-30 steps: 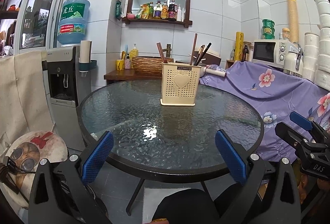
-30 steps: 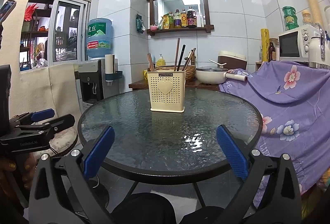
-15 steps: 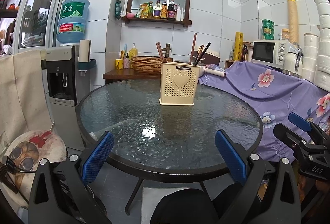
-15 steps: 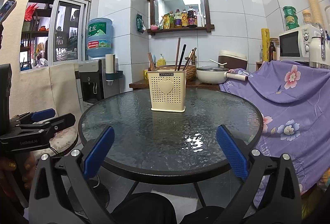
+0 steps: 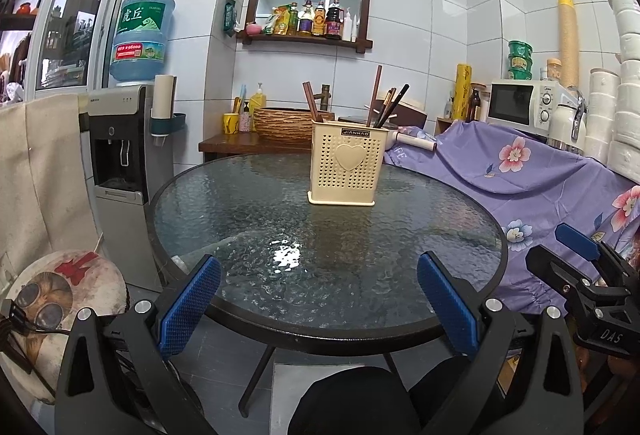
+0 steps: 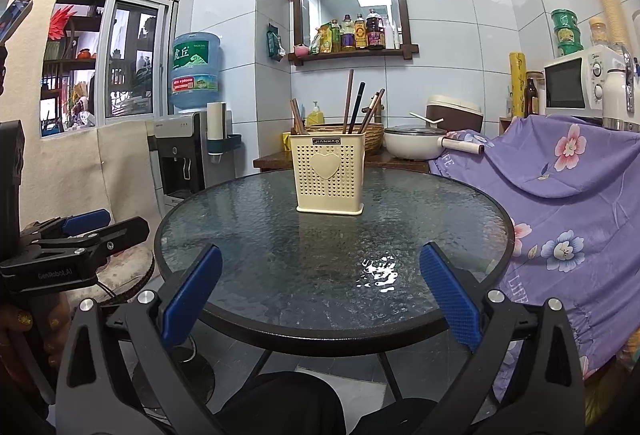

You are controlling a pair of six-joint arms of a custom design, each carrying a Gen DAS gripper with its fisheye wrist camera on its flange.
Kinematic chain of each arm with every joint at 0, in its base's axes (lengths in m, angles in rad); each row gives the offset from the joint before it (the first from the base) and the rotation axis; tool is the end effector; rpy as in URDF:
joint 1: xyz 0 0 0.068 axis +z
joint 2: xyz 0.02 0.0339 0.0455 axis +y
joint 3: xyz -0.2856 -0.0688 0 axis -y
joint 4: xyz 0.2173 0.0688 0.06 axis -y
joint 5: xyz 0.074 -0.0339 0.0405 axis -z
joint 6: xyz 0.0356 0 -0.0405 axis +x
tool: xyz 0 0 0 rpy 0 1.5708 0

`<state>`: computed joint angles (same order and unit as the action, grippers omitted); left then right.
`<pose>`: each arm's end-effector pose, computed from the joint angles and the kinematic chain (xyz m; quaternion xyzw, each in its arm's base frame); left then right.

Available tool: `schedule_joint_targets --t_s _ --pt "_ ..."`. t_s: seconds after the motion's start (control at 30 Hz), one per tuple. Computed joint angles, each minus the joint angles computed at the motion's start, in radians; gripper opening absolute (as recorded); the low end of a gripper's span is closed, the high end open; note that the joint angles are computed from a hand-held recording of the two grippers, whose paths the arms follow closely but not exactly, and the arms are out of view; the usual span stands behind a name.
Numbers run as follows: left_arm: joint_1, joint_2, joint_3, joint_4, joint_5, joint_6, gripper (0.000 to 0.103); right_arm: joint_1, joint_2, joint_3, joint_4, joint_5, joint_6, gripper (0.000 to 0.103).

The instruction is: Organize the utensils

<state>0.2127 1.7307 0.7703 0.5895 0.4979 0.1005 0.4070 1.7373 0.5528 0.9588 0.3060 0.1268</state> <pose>0.3333 0.0546 0.2136 0.0940 0.8065 -0.1155 0.5722 0.2889 0.1129 0.1923 -0.0139 0.7788 0.0474 0.6253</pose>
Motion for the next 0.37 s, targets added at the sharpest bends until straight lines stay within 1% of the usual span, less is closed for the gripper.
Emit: schedule_joint_targets --t_s 0.37 --pt "-0.002 0.004 0.005 -0.008 -0.002 -0.002 0.097 0.004 0.0 0.006 -0.014 0.001 0.004 0.097"
